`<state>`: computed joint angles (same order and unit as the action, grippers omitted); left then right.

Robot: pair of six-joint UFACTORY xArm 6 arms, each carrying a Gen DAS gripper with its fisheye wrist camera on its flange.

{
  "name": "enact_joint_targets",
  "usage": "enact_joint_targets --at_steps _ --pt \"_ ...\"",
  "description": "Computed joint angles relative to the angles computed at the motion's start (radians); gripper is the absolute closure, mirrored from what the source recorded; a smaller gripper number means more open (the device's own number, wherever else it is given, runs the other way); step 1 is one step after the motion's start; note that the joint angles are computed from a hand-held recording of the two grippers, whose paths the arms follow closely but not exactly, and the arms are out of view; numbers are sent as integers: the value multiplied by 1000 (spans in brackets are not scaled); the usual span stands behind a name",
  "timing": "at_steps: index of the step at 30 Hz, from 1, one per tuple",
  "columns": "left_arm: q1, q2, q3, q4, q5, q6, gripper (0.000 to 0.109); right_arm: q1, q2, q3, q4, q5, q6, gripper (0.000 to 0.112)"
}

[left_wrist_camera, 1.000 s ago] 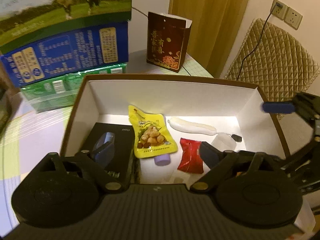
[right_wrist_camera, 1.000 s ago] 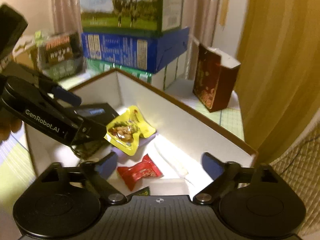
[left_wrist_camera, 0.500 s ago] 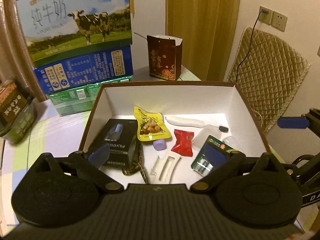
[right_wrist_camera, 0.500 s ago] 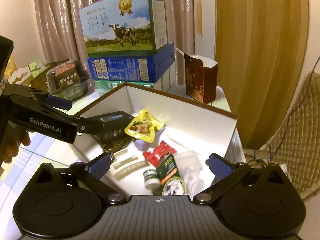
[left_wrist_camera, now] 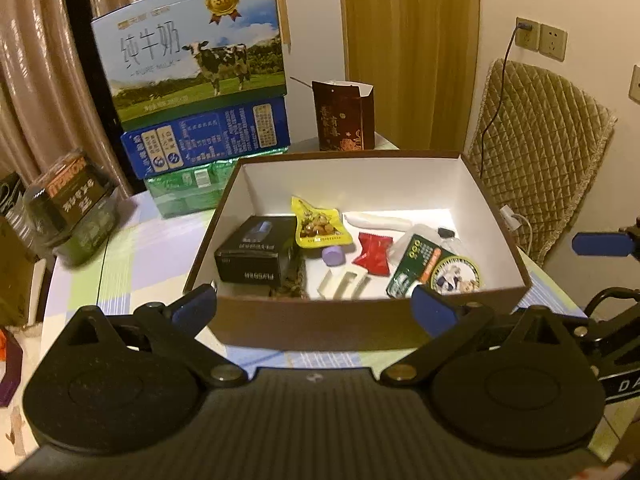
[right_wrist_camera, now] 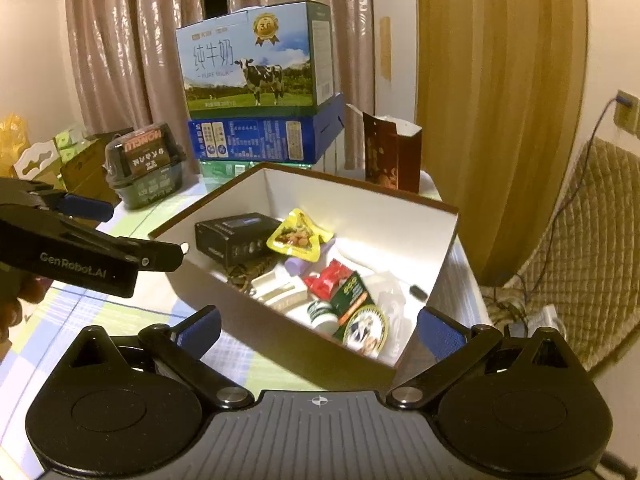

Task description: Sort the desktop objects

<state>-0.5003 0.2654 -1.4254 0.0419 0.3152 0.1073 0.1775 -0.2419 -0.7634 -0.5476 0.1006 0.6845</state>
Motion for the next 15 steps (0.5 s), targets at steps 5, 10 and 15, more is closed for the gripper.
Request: enact_joint_targets --at_steps 5,10,15 --pt "11 -86 106 43 -22 -53 6 34 -53 37 -31 36 66 11" --pt "19 -168 189 -33 -10 16 7 69 -101 55 -142 90 229 11" --pt "29 -230 246 -66 10 51 7 129 -133 50 -251 196 375 11"
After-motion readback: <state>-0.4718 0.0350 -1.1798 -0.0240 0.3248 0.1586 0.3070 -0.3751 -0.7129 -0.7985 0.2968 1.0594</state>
